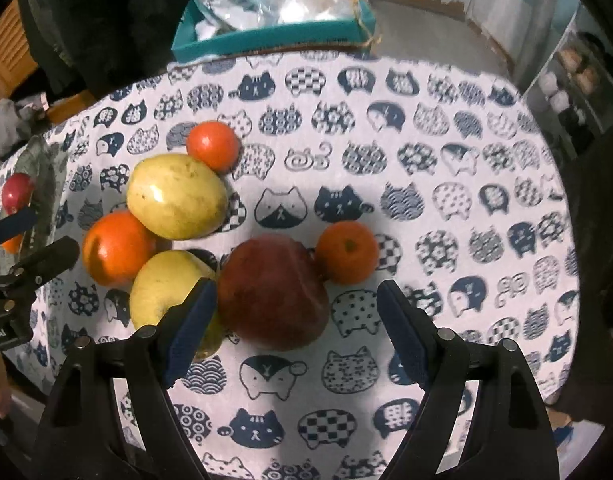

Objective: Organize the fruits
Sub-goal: 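Move the left tool to the large orange while the right tool lowers over the dark red apple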

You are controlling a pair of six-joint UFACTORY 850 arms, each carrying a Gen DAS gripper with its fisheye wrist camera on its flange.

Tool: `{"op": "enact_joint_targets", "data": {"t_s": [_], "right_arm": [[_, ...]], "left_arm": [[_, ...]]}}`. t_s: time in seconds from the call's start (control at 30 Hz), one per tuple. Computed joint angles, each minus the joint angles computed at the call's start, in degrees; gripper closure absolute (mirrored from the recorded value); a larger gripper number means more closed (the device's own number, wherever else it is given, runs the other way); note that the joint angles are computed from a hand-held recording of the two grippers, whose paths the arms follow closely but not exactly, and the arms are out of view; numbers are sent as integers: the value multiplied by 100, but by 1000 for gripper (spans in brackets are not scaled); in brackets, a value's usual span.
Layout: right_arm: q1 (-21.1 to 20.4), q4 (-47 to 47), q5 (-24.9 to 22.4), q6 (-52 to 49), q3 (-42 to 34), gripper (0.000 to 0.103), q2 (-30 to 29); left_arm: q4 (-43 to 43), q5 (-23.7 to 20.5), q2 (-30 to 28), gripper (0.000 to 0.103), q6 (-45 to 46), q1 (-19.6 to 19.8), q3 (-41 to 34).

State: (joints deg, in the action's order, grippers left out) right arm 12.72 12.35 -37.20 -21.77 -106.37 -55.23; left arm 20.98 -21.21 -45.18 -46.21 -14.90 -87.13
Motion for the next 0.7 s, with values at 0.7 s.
{"op": "enact_joint_targets", "data": {"t_s": [0.7], "right_arm": [[-343,1653,-1126,-215,-875,30,-721]], "left_arm": [[-1998,47,-508,10,1836,129,-472]]}}
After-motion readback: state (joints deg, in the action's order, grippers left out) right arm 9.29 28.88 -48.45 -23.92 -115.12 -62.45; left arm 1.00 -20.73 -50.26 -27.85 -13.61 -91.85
